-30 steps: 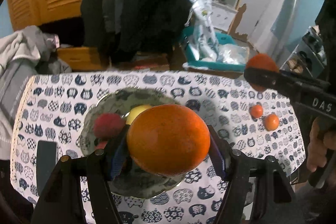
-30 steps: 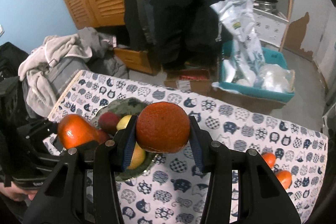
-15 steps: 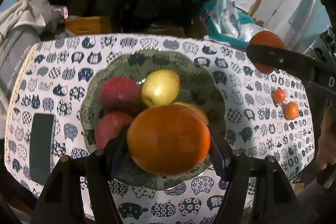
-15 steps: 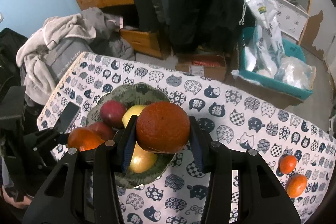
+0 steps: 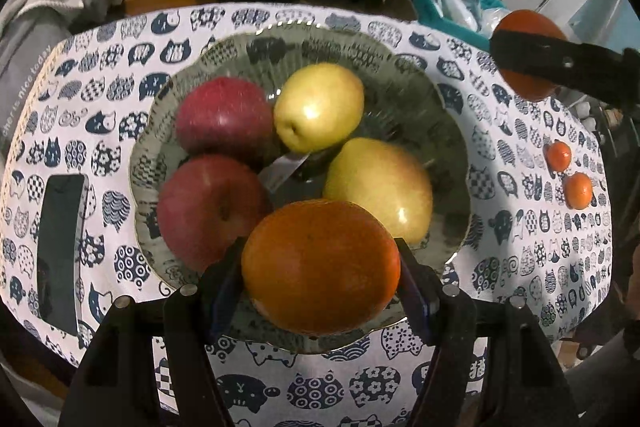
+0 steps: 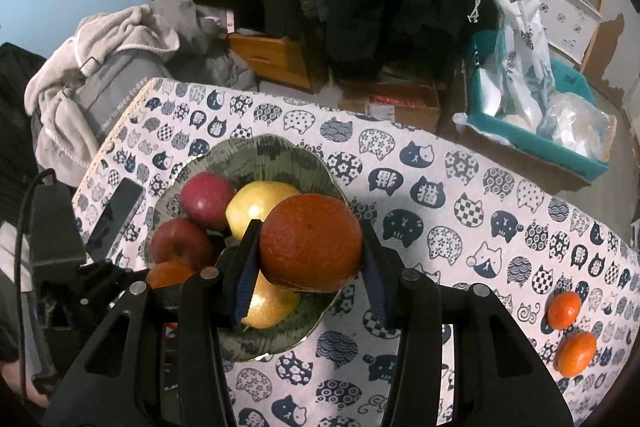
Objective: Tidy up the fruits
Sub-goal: 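Lower both oranges into the glass bowl and open both tools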
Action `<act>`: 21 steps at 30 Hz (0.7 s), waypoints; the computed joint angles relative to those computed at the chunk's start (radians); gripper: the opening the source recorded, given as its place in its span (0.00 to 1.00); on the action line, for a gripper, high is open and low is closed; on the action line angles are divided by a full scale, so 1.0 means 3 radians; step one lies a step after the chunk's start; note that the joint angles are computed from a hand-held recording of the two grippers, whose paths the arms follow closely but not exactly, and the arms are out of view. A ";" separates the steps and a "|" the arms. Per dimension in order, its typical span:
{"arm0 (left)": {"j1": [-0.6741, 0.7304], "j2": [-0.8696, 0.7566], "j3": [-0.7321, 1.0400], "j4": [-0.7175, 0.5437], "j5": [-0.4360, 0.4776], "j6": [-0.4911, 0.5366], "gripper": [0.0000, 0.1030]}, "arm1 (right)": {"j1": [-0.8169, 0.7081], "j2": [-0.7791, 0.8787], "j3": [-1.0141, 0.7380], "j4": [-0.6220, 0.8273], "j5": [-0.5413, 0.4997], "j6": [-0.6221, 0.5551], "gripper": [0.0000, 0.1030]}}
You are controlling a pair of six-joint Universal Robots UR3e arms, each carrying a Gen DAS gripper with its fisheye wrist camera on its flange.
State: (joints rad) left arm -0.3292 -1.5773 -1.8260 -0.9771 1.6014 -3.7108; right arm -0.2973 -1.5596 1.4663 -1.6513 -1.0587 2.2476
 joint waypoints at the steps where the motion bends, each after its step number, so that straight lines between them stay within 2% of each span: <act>1: 0.0009 -0.0010 -0.0003 -0.0007 -0.0014 -0.0002 0.69 | 0.0003 0.0002 0.0006 -0.0002 -0.0003 -0.0001 0.44; 13: -0.0036 0.0048 0.0162 0.0017 0.0249 0.0025 0.69 | 0.0071 0.0067 0.0008 -0.0021 -0.0038 0.0032 0.44; 21: 0.0181 0.0283 0.0079 0.0081 0.0396 -0.0022 0.69 | 0.0229 0.0253 -0.0045 -0.0125 -0.0071 0.0147 0.44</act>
